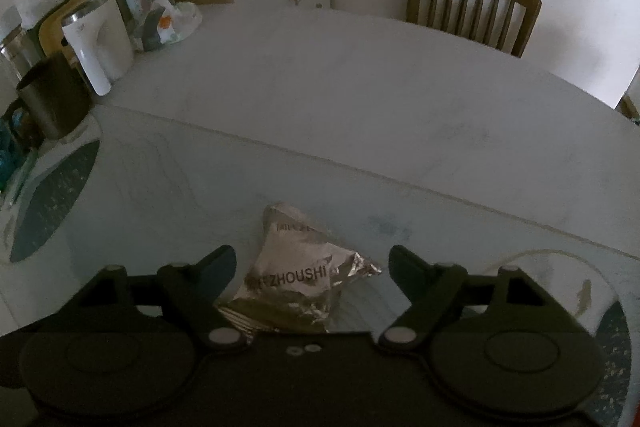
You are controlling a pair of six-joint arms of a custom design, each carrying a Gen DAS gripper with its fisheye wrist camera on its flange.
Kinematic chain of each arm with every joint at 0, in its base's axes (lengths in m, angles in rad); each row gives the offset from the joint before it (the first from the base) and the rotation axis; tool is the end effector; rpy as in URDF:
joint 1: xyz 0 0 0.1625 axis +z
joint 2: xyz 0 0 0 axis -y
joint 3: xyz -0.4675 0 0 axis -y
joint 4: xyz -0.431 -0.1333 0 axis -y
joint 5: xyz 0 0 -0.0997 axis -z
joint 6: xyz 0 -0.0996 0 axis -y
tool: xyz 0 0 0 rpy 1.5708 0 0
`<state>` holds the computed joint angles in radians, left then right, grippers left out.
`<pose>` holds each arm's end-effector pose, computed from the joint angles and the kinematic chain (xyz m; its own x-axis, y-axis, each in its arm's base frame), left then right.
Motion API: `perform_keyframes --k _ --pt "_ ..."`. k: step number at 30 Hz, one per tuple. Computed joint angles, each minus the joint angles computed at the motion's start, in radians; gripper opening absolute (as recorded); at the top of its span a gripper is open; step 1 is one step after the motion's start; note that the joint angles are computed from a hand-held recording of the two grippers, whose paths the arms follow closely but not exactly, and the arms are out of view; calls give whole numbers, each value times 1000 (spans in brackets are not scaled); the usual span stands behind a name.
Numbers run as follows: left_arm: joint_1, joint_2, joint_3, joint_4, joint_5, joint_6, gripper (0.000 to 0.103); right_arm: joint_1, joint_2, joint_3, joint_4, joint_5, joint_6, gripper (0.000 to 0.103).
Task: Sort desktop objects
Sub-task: 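Grasp the white sausage snack packet with the left gripper while the right grasps the silver foil bag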
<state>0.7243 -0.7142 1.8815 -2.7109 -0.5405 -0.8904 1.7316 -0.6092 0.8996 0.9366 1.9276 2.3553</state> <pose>-0.3200 -0.5751 0.0184 -0.7855 -0.2627 -0.5604 0.2195 0.7283 -0.6492 0.2148 -0.7087 0.1851 -0.5601 -0.6816 0.4709 -0.7744 0.6326 -0.0054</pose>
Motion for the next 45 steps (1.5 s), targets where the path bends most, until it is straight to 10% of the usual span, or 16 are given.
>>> perform_keyframes --k 14,45 --pt "2 31 -12 -101 -16 140 51 -11 46 -90 102 -17 38 50" --pt "21 90 -61 -288 -104 339 19 -78 -46 -73 20 60 109 39"
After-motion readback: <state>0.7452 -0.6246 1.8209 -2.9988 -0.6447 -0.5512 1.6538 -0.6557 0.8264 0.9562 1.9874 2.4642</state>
